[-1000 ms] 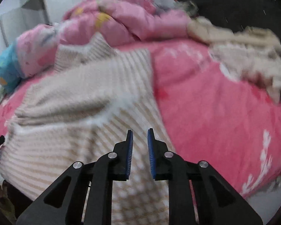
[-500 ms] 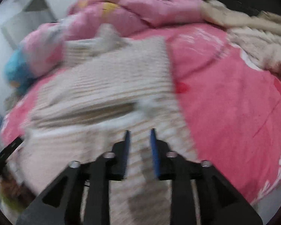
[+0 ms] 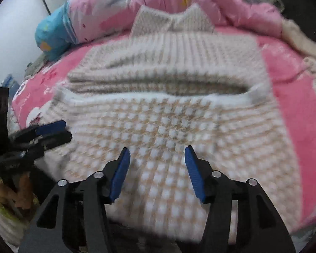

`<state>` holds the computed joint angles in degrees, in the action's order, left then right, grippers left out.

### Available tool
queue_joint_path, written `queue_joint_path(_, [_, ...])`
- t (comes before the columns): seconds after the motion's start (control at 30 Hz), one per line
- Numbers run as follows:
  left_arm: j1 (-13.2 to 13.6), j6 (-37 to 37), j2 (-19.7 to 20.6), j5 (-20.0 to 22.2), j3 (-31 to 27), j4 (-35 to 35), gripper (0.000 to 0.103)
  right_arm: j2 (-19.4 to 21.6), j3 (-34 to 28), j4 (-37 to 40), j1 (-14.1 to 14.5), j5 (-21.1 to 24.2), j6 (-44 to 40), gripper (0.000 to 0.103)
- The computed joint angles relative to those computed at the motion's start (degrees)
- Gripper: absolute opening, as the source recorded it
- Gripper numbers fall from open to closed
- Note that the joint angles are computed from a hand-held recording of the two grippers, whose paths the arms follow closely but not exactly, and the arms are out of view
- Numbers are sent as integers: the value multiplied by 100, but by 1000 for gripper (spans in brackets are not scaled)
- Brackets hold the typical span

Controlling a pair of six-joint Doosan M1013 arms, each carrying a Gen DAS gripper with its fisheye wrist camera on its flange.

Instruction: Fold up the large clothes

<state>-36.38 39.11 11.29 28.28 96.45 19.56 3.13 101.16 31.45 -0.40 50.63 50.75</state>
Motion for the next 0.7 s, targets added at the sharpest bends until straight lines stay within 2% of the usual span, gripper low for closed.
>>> queue_joint_path(0.07, [-33,237,-141,-251,127,-260,69,-171,159,202,-98,84,-348,58])
queue_joint_path(0.1, [-19,577,-173,-361,202,-739,74,-176,224,159,-98,134,-480,61])
queue_joint_path(0.13, [9,799,-138,-337,226,-1085,75,-116,278,-160,-18,127,-405,64])
queue_joint_path(0.17, [9,787,-51,-130,176,-1132,75,-39,305,-434,42,74,-238,66])
queue_joint_path(0.2, [11,626,97,203,96,-997,74,76,344,-521,77,6,-199,67])
queue_joint_path(0.23, [44,649,187,246,82,-1068,71,128,377,-455,91,-105,-300,70])
queue_joint_path(0.3, [38,318,198,41,152,-833,71,108,312,-604,142,-93,-101,71])
queue_joint_path(0.4, [-86,-18,52,288,122,-426,71,-113,341,-846,148,-179,172,70])
queue_joint_path(0.5, [-212,-530,-180,412,361,123,73,-330,513,-973,-9,-354,297,70])
queue_joint_path(0.53, [-215,-851,-217,560,450,313,75,-315,550,-1131,-85,-405,516,71])
queue_joint_path(0.57, [-149,-949,-202,626,509,203,75,-242,564,-1177,-171,-428,598,71])
queue_joint_path(0.6, [-66,-885,-231,479,593,-21,75,-122,555,-995,-279,-362,551,71])
queue_joint_path(0.63, [30,-1034,-286,85,750,-206,74,-16,527,-803,-347,-289,494,71])
queue_joint_path(0.67, [62,-1116,-333,-8,802,-243,74,-2,503,-835,-331,-284,566,72])
queue_joint_path(0.7, [45,-1211,-345,96,747,-229,74,-27,469,-1004,-269,-284,710,72])
